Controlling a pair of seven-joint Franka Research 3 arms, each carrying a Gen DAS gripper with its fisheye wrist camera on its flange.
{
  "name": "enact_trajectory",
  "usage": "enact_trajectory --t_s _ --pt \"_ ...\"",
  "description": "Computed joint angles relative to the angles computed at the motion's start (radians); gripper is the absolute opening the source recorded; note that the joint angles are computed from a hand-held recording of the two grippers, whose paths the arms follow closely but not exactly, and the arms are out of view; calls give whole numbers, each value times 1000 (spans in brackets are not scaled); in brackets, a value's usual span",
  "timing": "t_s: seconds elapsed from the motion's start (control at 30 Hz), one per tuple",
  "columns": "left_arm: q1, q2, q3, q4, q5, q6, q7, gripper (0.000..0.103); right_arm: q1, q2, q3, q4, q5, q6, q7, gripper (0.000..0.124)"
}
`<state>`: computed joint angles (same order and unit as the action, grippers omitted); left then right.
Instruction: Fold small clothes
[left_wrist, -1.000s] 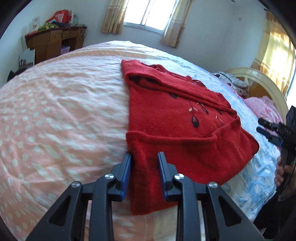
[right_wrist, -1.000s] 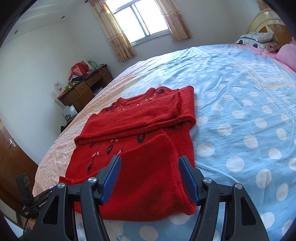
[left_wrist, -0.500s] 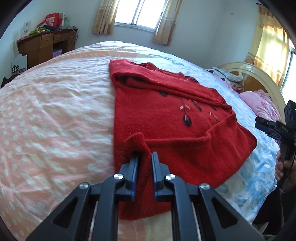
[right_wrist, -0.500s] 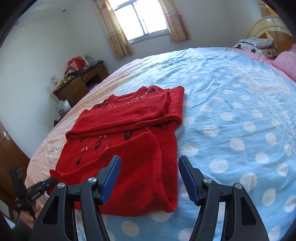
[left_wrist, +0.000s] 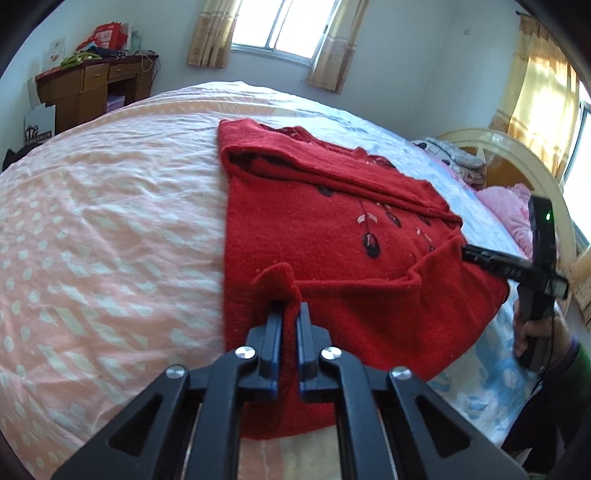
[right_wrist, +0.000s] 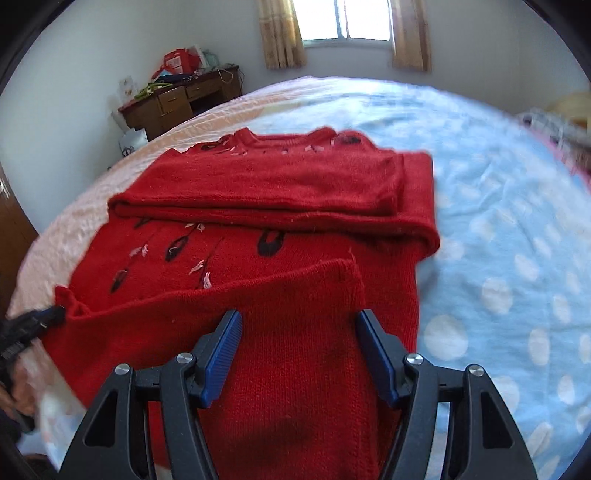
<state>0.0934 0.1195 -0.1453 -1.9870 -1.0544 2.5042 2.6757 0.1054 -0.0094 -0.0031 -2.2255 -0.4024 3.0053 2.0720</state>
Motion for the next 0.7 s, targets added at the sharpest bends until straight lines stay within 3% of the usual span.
enact_trajectory --t_s 0.03,0.07,0.13,0.33,0.57,0.63,0.7 --pt "1 -8 -1 -7 -15 9 14 6 -4 -7 1 3 -68 -16 56 18" --pt "-2 -14 -2 -13 -19 22 21 6 -4 -16 1 -4 -66 -19 60 15" --pt "-3 -19 1 -11 -26 18 20 6 7 -48 -3 -46 92 20 -40 9" --pt "4 -15 13 54 -66 -45 -18 5 -80 -168 79 -120 133 87 -22 9" --pt "-10 29 -3 172 -25 13 -57 5 -294 -215 276 -58 19 101 57 8" --pt "-13 67 -10 233 24 30 -119 5 -368 -199 339 -3 -65 82 110 8" --pt "-8 108 -25 295 62 45 -166 5 -397 -174 359 50 -149 56 168 8"
